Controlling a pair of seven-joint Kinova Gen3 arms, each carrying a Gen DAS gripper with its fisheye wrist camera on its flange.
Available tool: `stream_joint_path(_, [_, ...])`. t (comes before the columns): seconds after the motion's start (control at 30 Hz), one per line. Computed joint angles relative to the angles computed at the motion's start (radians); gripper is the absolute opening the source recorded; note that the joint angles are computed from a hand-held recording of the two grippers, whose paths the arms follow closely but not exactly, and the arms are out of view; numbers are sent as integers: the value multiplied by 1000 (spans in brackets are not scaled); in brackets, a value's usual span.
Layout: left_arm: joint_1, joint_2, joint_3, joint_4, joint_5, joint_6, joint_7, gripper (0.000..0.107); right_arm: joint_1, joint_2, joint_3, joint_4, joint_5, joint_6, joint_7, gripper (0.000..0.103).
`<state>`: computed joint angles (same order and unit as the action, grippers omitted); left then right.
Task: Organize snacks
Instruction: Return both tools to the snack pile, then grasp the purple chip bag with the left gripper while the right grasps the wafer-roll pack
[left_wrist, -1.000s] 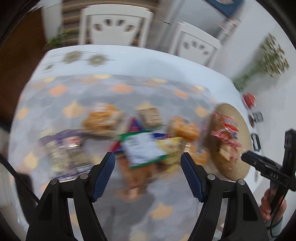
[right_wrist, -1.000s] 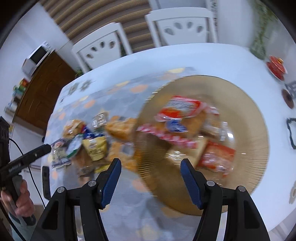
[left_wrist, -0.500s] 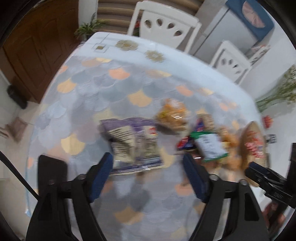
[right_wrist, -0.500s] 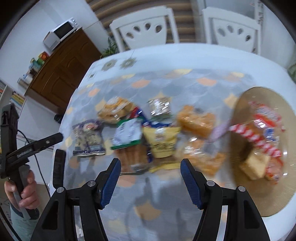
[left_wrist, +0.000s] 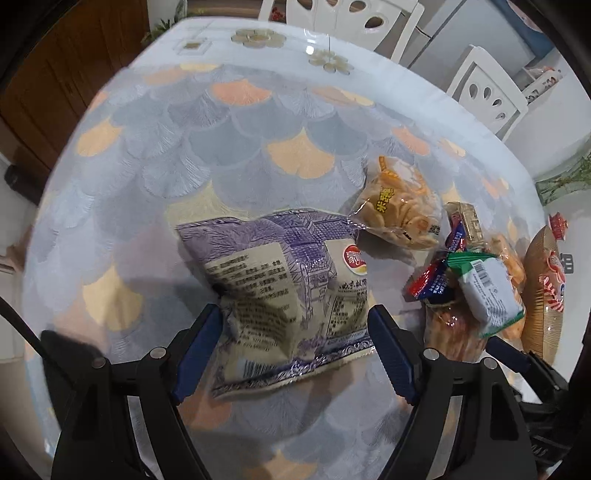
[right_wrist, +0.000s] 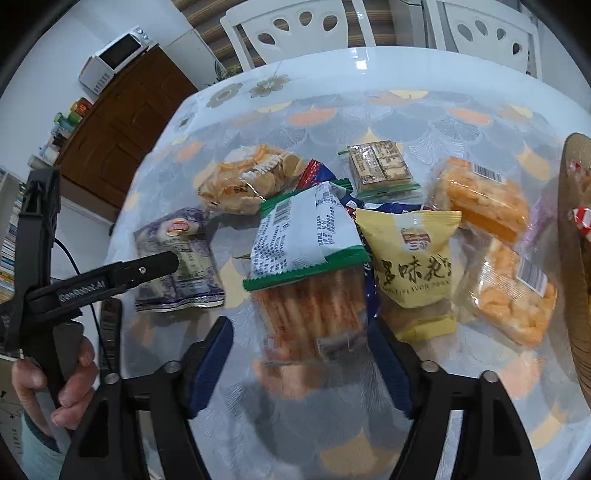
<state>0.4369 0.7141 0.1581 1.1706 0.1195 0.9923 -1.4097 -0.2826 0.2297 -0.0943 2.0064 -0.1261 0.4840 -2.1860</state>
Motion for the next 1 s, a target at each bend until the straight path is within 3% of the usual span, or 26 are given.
stream_joint_path(0.23, [-11, 26, 13, -3, 21, -15, -21, 82, -18, 67, 12, -47, 44, 1, -34, 81])
stream_joint_path(0.57, [14, 31, 1, 4, 0, -52, -33, 87, -178, 142, 85, -133, 266, 106, -194, 81])
stream_joint_path(0.67, [19, 24, -2, 16, -8, -65, -32, 87, -205, 150, 95, -142, 312, 128, -245, 74])
stream_joint_path(1.0, [20, -26, -4, 93, -34, -131, -31, 65, -194, 109, 64, -84, 330, 103, -295, 63])
